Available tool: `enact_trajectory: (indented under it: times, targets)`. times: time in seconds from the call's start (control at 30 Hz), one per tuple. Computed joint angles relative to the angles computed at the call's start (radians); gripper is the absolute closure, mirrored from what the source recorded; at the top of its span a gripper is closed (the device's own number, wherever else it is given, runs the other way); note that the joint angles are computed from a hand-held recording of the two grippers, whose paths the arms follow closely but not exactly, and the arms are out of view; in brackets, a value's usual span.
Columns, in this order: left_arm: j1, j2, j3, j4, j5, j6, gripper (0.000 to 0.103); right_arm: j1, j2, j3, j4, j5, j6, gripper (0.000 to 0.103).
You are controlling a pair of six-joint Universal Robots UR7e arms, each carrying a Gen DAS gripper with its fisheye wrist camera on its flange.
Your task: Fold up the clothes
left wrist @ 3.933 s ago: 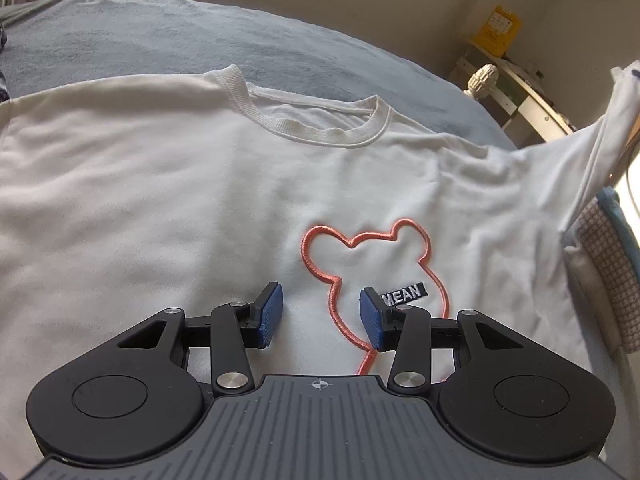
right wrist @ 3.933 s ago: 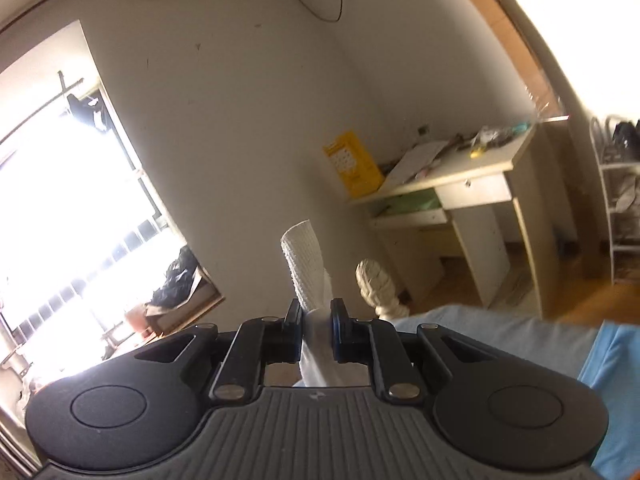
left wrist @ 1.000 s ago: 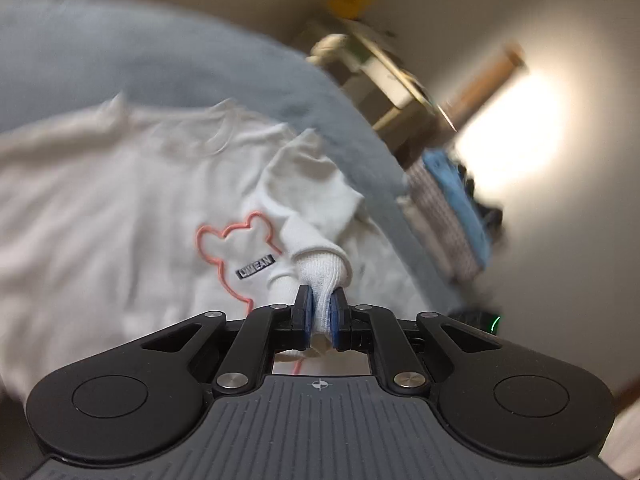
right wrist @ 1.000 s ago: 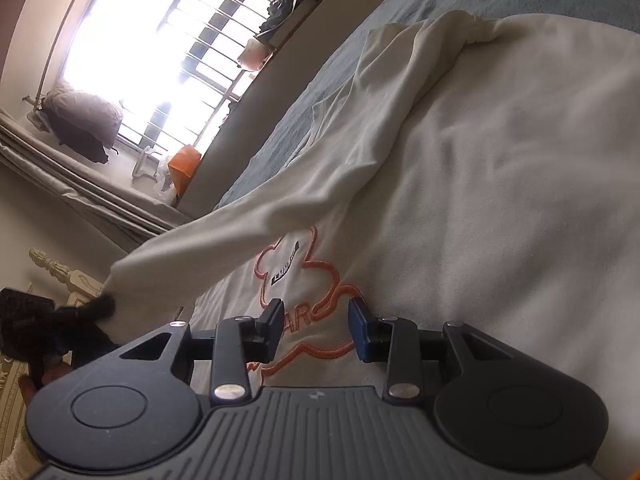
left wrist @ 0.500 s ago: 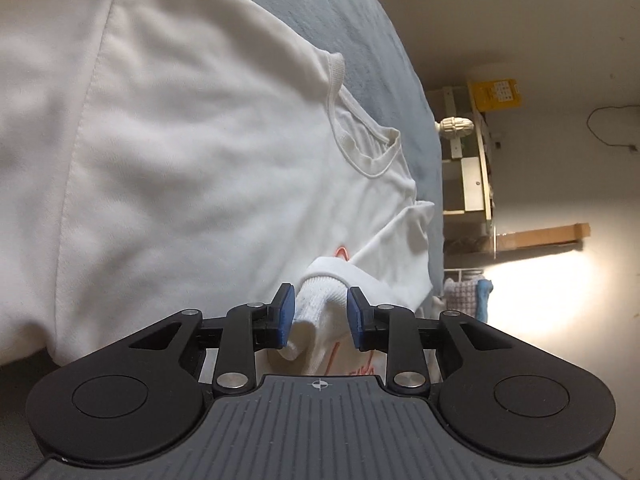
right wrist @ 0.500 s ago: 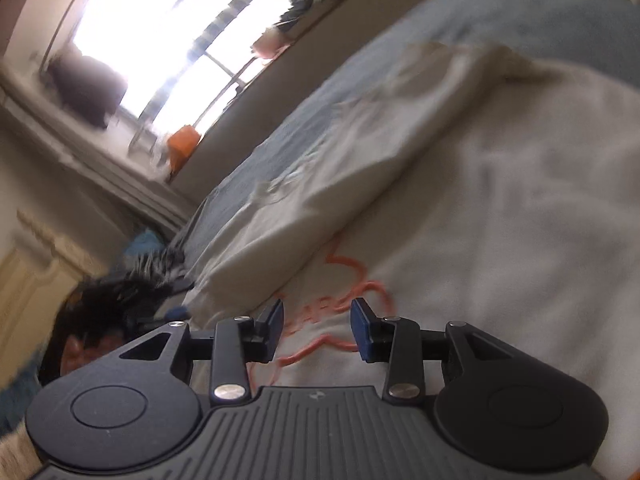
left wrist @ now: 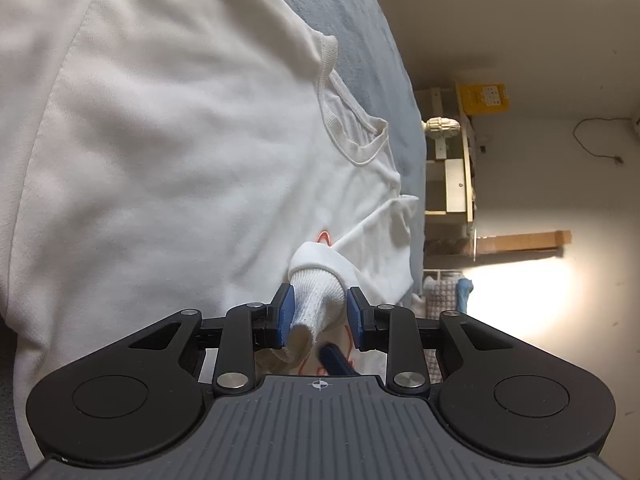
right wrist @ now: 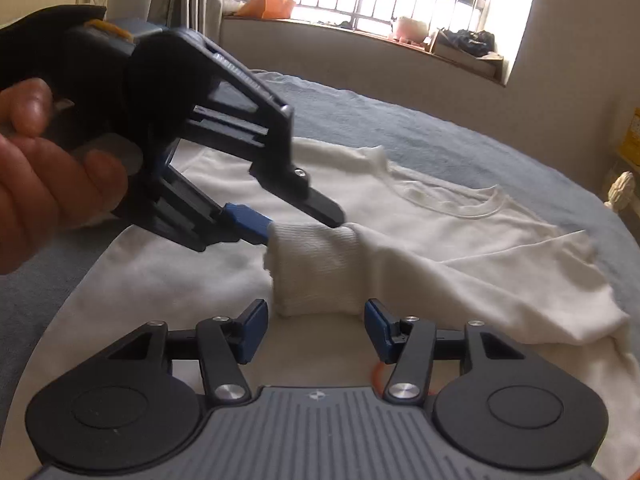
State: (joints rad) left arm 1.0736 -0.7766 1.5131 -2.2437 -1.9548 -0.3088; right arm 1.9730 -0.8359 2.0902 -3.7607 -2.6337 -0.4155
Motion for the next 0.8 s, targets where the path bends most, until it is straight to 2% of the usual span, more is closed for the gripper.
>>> enact_trajectory:
  times: [0.03,0.07,0.1,0.17,0.27,0.33,0.37,0.43,0.5,0.6,0.67,0.8]
  targets:
    - [-0.001,0.001,0.001,-0.004,-0.002,0.0,0.076,-0.007,0.01,-0.008,-0.011,0.002,-0.005,0.056]
    - [-0.002,0.0,0.003,-0.008,-0.004,0.0,0.076,-0.012,0.012,-0.011,-0.021,0.003,-0.006,0.068]
    - [-0.001,-0.001,0.006,-0.013,-0.009,0.001,0.076,-0.018,-0.002,-0.001,-0.017,0.03,0.011,0.087]
    - [0.0,-0.004,0.01,-0.027,-0.023,0.005,0.076,-0.023,-0.032,0.013,0.005,0.048,0.06,0.095]
    - [-0.002,-0.007,0.013,-0.042,-0.043,0.021,0.076,-0.012,-0.11,0.049,0.085,0.083,0.118,0.097]
    - [-0.007,-0.009,0.014,-0.047,-0.046,0.037,0.076,0.002,-0.19,0.074,0.203,0.114,0.182,0.098]
    - [-0.009,-0.01,0.016,-0.049,-0.045,0.045,0.076,0.004,-0.25,0.091,0.295,0.151,0.245,0.098]
    - [-0.014,-0.016,0.021,-0.052,-0.04,0.061,0.076,-0.026,-0.391,0.132,0.437,0.302,0.398,0.098]
    - [-0.018,-0.025,0.029,-0.05,-0.029,0.07,0.076,-0.077,-0.507,0.163,0.519,0.447,0.523,0.098]
    - [-0.015,-0.04,0.042,-0.041,-0.025,0.066,0.075,-0.167,-0.631,0.21,0.538,0.635,0.677,0.098]
    - [-0.008,-0.047,0.054,-0.037,-0.043,0.045,0.071,-0.213,-0.669,0.228,0.525,0.714,0.734,0.098]
    - [0.01,-0.057,0.079,-0.033,-0.095,-0.005,0.067,-0.246,-0.66,0.242,0.488,0.765,0.77,0.098]
